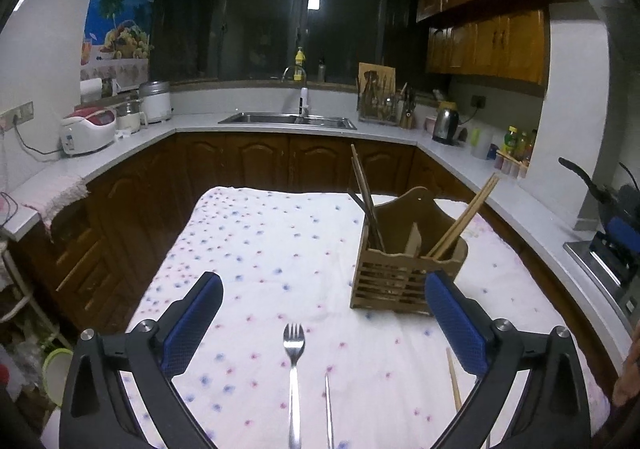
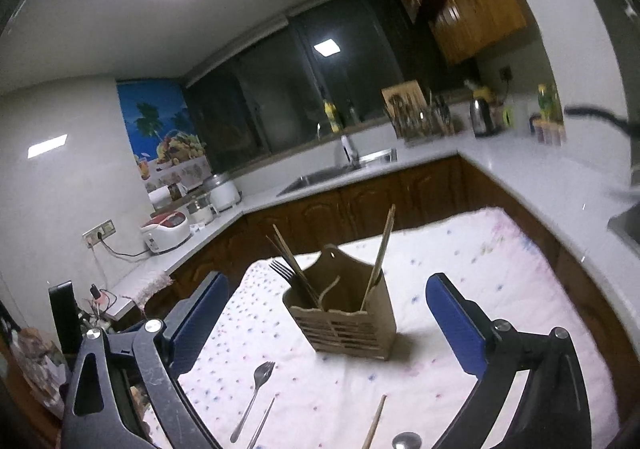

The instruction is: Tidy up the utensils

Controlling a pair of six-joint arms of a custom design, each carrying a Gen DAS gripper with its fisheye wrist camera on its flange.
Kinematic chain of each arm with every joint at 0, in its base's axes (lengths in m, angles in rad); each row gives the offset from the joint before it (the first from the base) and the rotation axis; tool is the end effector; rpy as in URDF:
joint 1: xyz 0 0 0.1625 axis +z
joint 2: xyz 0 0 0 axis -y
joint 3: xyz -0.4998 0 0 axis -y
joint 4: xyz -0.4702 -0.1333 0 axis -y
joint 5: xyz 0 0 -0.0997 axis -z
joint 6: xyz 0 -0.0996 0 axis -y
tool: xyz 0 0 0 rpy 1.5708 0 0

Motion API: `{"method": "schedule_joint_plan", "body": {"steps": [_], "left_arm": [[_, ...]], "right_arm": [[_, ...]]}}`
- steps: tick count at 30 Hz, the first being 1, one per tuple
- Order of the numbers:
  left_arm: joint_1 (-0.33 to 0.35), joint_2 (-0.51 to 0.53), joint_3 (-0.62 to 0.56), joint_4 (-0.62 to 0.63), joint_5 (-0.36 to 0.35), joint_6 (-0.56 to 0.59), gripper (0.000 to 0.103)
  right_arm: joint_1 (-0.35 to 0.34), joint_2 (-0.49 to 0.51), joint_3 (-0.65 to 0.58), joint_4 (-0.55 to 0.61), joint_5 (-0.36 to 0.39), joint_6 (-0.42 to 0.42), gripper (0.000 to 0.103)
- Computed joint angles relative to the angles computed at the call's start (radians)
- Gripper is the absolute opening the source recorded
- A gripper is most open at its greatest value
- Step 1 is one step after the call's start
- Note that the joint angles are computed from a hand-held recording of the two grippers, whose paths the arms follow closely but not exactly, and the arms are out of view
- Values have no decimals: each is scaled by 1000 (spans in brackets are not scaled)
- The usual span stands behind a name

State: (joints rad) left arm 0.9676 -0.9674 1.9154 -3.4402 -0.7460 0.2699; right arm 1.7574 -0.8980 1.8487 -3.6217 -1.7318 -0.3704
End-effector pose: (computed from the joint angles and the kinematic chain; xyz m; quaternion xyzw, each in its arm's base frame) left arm -0.2112 -0.6705 0.2307 0.1855 0.8190 -0.4612 0.2865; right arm 0.2484 -0.6833 0.2150 0.1932 -0.8285 0.5126 0.1161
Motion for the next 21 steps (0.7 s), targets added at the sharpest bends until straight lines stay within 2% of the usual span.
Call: {"method": "schedule_joint_plan", "body": {"steps": [7, 11, 15, 19, 21], "left_arm": [[-40, -69, 81, -68, -14, 33, 102], [-41, -81, 151, -108, 1, -4, 102], [-29, -59, 219, -284, -18, 13, 102], [-23, -3, 259, -436, 23, 82, 102], [-27, 44, 254, -552, 58, 139, 102]], "right_arm": [[63, -41, 33, -57, -8, -124, 103], [67, -29, 78, -122, -6, -147, 103], [40, 28, 131, -256, -18, -154, 103], [20, 76, 168, -321, -59, -168, 103], [13, 97, 190, -364, -72, -180, 103]]}}
